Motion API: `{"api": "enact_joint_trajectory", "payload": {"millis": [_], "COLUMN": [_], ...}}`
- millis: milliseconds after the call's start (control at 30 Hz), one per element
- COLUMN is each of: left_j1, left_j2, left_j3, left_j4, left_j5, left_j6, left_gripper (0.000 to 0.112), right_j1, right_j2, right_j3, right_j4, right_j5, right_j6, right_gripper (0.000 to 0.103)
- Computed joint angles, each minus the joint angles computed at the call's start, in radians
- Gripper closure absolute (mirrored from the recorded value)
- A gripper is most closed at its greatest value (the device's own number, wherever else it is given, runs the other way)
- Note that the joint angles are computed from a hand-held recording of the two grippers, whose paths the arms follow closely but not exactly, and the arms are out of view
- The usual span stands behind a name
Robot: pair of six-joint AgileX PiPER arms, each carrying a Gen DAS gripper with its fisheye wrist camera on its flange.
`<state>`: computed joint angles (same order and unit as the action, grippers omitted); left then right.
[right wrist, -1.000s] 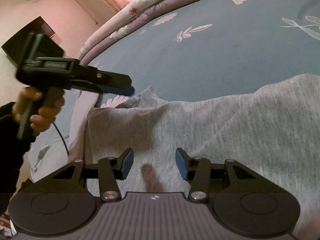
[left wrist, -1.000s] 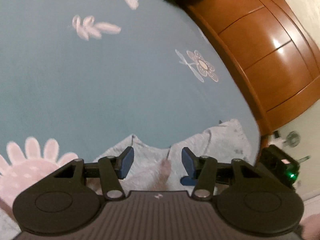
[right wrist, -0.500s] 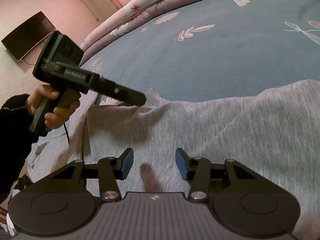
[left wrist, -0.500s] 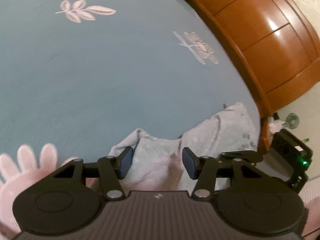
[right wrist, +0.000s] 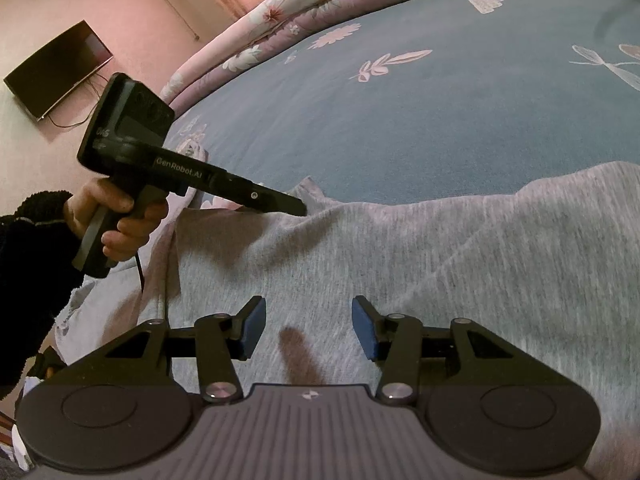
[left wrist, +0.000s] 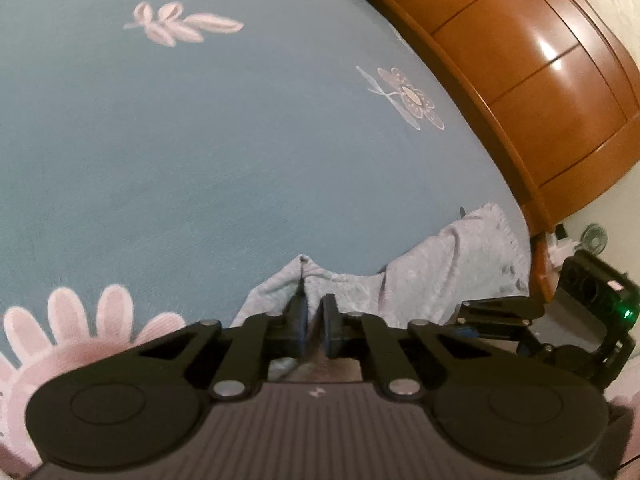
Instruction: Fold clothes
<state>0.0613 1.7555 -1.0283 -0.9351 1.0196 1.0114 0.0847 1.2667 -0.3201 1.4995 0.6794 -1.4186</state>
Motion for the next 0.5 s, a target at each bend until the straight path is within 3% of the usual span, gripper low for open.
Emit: {"api": "enact_joint_trajectory", "payload": {"millis": [167, 300, 400, 467, 500], "left_j1": [-0.018, -0.045, -0.019, 0.015, 0.022], "left_j2": [-0.003, 0.028, 0.024, 0.005, -0.01], "left_j3": [-0.051, -0.107, -0.107, -0.085, -0.068], "left_j4": [-0.067, -0.057, -0.075, -0.091, -0.093], "left_j5": [-0.025, -0.087, -0.054, -0.013, -0.002], "left_j6": [0.005, -0.075, -0.075, -0.049, -0.028], "left_gripper": [0.112, 0.112, 0.112, 0.105, 0.095], "right_j1": [0.01, 0.008, -0.004, -0.005, -0.003], "right_j2": [0.001, 0.0, -0.002, -0.009, -0.014], "right_j3": [-0.002, -0.002, 0.0, 0.001, 0.002], "right_j4": [0.006, 0.001, -0.008, -0.018, -0.024], "right_j5": [-0.008, -0.007, 0.002, 0.001, -0.002], "right_j6": [0.008, 0.008, 0.005, 0.014, 0.02], "right_gripper": [0.048, 0.048, 0.048, 0.048, 0.048]}}
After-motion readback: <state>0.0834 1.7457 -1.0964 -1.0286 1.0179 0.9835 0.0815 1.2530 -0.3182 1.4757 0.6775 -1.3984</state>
